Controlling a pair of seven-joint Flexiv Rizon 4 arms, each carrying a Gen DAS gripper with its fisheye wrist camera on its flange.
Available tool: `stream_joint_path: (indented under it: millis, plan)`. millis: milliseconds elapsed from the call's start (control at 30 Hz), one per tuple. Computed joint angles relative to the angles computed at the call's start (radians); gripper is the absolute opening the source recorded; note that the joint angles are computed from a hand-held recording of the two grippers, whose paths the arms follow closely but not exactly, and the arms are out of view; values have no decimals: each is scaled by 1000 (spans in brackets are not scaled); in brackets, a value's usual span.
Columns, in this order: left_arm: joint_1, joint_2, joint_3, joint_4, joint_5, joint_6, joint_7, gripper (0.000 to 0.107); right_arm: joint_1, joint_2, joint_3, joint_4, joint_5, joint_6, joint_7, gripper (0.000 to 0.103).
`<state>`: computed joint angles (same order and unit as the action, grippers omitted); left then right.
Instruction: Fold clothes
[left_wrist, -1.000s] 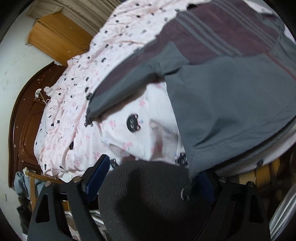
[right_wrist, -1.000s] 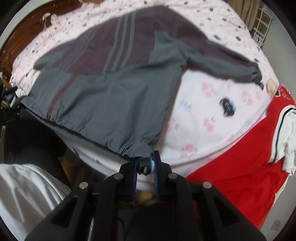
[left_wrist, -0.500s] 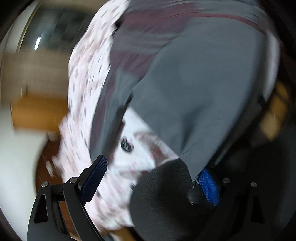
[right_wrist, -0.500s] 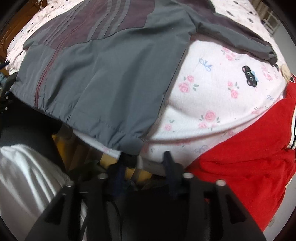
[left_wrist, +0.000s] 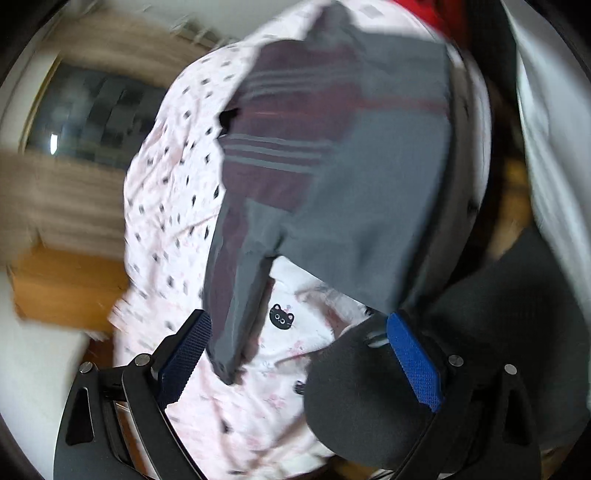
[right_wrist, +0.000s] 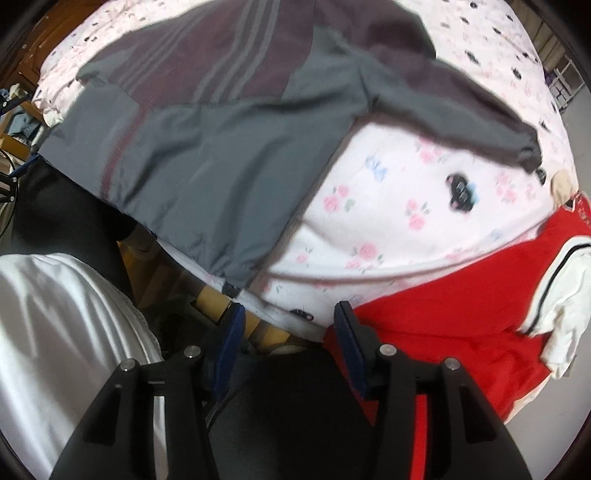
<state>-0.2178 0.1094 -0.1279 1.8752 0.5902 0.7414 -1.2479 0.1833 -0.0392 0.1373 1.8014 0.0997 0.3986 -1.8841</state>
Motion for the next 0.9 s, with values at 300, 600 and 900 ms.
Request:
stream_joint_path:
  millis: [300,600,900]
  plan:
    - [69,-110,44,-116,-107,311,-141,94,23,-31,3,-103,-13,102,6,51]
    - [63,-478,90,-459,-374,465,-100,94,16,-274,-4,-436,47,204,21,51]
    - [26,-876,95,-1009,-543,126,136,76,-8,-638,18,-931,43,42,113,51]
